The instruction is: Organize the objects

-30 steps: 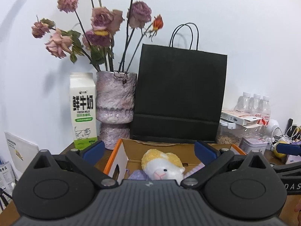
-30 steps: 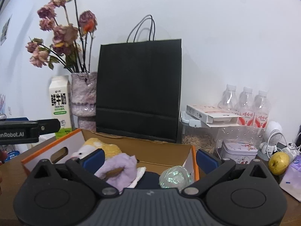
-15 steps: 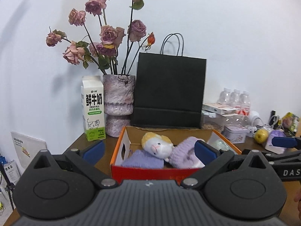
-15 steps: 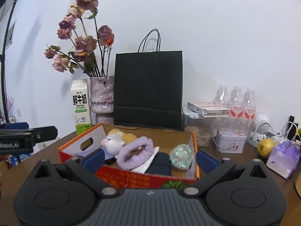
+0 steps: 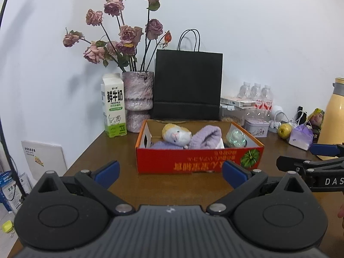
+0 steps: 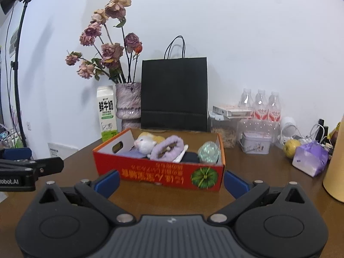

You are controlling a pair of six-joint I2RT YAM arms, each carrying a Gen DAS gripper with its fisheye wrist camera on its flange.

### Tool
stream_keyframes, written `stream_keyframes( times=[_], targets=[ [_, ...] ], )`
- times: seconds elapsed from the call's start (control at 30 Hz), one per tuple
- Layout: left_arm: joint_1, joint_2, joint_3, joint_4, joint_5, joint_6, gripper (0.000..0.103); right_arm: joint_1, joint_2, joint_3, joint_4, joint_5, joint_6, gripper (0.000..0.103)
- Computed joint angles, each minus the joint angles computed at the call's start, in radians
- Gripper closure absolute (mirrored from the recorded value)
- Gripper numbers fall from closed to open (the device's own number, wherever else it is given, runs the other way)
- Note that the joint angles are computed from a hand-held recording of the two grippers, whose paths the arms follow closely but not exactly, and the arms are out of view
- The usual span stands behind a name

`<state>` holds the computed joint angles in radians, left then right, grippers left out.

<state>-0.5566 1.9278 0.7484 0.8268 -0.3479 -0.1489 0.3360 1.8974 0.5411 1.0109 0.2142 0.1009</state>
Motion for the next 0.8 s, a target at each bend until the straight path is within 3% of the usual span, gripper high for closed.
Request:
stream_keyframes(
  times=[0.4,0.8],
  targets=[
    [-0.051,-0.083,-0.12,0.001,-0.055,-0.039,0.0,0.043,-0.079,-0.123,0.047,0.036,0.019,0.0],
    [-0.07,-0.114,-0.15,0.002,-0.072,-0.048,0.0,0.066,-0.114,-0.166,0.058,0.056,0.023,0.0]
  ],
)
